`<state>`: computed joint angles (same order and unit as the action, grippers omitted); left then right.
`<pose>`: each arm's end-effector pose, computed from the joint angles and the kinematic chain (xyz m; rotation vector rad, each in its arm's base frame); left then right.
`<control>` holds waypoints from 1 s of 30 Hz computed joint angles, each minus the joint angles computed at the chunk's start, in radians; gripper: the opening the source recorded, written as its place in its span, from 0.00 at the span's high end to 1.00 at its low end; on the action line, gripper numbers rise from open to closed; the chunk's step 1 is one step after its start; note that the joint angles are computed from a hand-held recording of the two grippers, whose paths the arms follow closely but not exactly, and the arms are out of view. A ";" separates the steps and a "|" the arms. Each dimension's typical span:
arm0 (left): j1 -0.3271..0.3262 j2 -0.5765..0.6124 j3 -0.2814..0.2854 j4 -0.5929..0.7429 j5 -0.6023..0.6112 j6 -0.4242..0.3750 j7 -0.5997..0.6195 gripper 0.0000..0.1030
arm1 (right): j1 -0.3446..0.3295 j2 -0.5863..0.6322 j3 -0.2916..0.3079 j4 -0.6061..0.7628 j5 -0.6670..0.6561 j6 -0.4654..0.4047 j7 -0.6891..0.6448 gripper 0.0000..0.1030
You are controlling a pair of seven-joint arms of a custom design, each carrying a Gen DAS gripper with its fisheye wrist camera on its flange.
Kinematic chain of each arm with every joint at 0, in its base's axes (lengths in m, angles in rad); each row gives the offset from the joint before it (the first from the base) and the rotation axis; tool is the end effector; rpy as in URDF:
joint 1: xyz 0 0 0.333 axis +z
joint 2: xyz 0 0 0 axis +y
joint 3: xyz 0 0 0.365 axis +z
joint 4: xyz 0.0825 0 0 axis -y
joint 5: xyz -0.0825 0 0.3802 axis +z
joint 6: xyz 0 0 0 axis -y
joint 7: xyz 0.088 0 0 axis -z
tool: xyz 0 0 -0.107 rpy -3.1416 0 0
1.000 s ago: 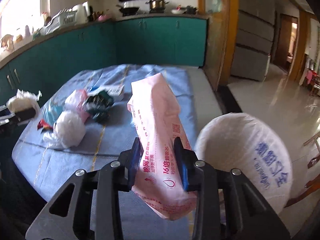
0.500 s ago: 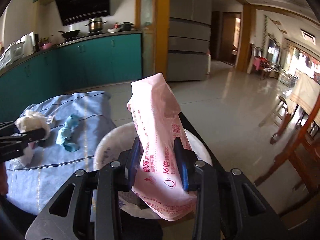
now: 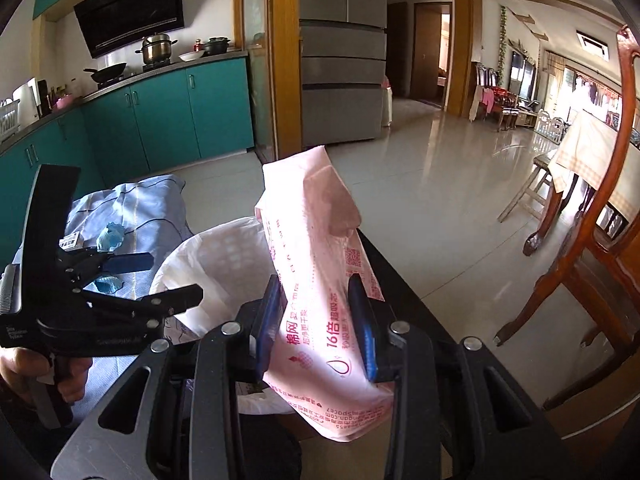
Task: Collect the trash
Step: 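Drop the pink pack into the bin with the right tool while the left tool drops the tissue in, then grasp the light blue cloth with the right tool while the left tool grasps the blue face mask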
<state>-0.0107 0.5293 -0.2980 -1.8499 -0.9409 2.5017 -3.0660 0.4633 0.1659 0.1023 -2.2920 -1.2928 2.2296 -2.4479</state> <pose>0.6527 -0.1794 0.3037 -0.6069 2.8593 -1.1386 0.4590 0.2556 0.3266 -1.0422 2.3243 -1.1154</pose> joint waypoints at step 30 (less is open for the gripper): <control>0.258 0.150 0.155 0.246 -0.130 0.470 -0.178 0.08 | -0.102 0.666 -0.042 0.889 0.159 0.515 -0.675 0.24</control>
